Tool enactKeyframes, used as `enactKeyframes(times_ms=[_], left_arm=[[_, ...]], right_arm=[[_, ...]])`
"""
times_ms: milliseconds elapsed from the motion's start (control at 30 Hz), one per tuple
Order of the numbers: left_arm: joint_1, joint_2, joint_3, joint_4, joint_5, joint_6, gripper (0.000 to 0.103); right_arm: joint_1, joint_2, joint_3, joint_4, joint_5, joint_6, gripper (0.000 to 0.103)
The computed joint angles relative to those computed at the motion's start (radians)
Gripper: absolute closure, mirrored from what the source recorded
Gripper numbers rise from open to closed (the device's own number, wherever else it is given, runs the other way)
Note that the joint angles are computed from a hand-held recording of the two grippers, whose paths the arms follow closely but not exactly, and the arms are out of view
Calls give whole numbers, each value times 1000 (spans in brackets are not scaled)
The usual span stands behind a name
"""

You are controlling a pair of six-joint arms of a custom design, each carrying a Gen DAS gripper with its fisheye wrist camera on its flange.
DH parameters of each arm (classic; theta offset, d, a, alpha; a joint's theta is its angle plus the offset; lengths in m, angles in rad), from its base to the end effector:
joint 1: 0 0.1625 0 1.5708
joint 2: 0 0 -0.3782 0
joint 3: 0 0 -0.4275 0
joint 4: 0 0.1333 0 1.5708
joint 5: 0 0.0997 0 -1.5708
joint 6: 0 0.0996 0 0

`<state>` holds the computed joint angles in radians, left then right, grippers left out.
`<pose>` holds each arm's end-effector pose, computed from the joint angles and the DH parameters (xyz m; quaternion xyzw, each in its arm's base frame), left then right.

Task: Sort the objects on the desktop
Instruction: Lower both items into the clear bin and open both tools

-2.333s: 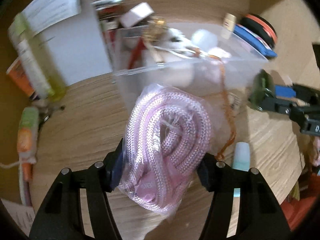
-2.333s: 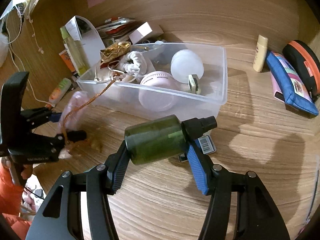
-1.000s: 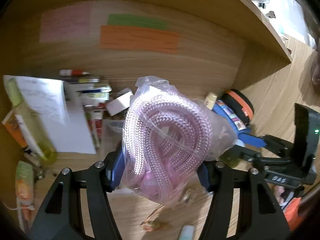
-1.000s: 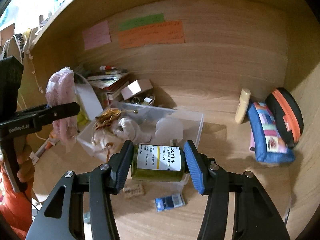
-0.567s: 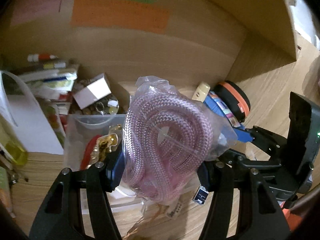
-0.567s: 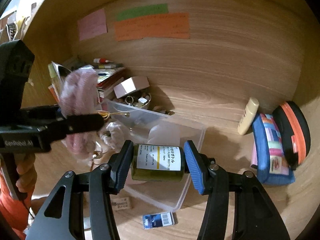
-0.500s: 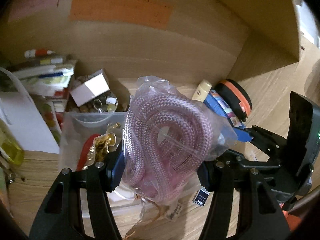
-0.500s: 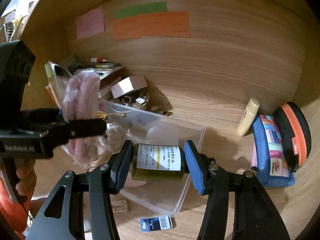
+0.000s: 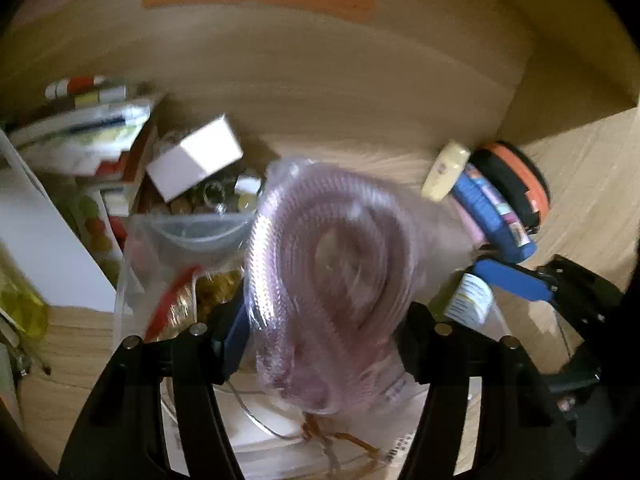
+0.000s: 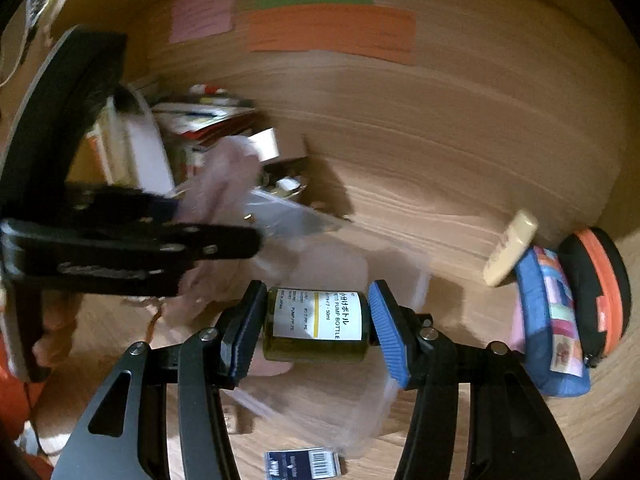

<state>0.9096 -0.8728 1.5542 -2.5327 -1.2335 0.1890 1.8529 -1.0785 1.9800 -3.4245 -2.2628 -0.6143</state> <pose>-0.2967 -0.6521 0.1203 0.3812 0.8989 -0.1729 0.1294 0.2241 -0.5226 0.1973 0.2222 -0.8209 0.3754 0.3686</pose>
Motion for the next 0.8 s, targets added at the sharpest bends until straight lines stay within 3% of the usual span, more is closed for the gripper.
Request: enactKeyframes(times_ms=[133, 400, 633, 733, 800], left_arm=[[14, 22, -33, 42, 0, -25, 37], [-5, 13, -1, 13, 46, -3, 34], [-8, -6, 8, 4, 25, -10, 28], [-12, -24, 28, -32, 32, -3, 25], [-13, -31, 34, -42, 27, -2, 23]], right_arm=[[6, 30, -10, -23, -26, -36, 52], [-19, 15, -15, 112, -3, 44, 53], [-6, 11, 0, 65, 1, 13, 52], [-3, 9, 1, 40, -1, 8, 38], [1, 6, 1, 30, -6, 10, 35]])
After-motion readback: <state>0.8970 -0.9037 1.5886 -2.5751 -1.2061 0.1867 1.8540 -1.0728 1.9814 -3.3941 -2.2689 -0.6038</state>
